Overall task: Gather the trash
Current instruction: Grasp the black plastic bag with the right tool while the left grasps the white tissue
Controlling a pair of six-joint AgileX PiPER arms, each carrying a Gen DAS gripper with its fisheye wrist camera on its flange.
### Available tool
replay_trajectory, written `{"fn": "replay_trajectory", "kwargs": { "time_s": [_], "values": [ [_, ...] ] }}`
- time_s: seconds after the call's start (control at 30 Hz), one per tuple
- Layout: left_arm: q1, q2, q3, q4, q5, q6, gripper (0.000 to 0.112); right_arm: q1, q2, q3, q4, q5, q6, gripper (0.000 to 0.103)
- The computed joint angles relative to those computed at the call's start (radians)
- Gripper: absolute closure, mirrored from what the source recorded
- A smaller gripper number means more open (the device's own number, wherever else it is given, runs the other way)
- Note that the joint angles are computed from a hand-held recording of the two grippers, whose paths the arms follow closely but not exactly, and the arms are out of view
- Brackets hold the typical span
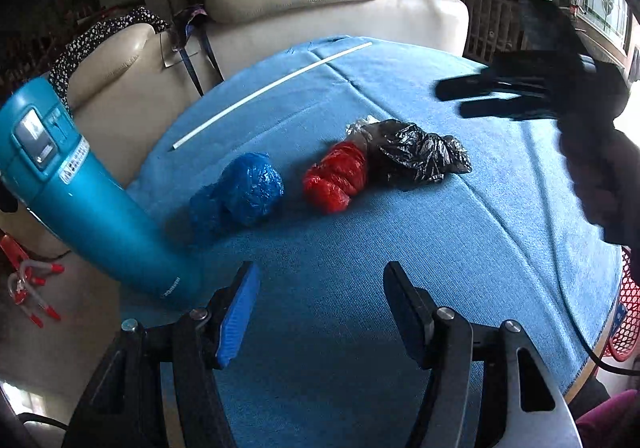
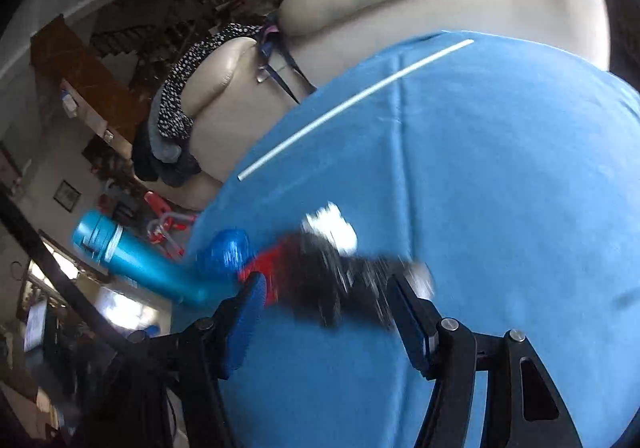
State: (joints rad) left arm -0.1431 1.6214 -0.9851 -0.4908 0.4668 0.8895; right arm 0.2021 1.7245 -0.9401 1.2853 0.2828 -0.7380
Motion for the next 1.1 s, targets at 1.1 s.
{"fn": "replay_trajectory", "kwargs": {
  "time_s": [1.1],
  "values": [
    [-0.016, 0.078, -0.004, 0.233, -0.049, -0.364, 0.047, 0.071, 0.242, -0.206, -0.276, 0.111, 0.085, 0.036]
  ]
}}
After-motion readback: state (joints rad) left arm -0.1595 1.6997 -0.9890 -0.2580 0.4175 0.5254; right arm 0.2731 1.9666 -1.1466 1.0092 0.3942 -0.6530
